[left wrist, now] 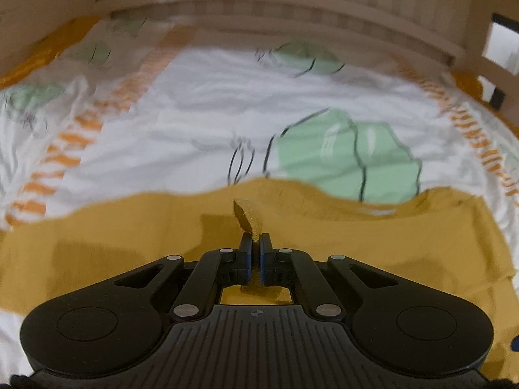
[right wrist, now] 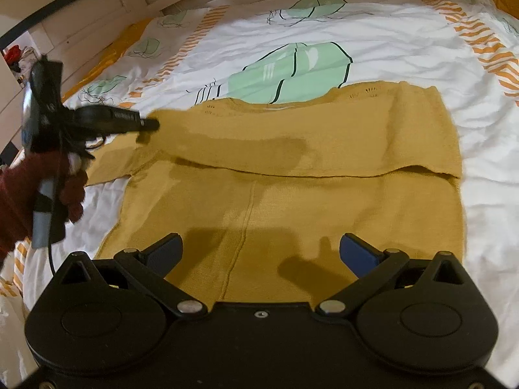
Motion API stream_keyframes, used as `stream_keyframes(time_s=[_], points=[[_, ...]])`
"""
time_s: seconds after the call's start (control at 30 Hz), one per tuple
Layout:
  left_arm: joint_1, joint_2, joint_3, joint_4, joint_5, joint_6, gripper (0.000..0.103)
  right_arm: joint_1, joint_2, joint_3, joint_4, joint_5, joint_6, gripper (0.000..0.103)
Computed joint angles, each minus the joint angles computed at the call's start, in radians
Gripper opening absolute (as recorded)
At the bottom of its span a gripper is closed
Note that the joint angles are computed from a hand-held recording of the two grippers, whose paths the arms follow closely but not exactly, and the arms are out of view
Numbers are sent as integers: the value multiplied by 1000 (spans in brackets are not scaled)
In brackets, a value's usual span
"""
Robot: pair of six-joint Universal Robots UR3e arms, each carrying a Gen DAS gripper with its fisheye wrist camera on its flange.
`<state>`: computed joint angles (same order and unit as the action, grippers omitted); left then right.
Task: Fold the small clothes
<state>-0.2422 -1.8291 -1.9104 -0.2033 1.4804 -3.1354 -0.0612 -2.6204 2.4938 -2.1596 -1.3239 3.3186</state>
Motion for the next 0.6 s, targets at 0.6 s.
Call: stream_keyframes(time_s=[0.6], points=[[89,-29,-80,13,18,-40,14,-70,-70,0,77,48,-37,103]])
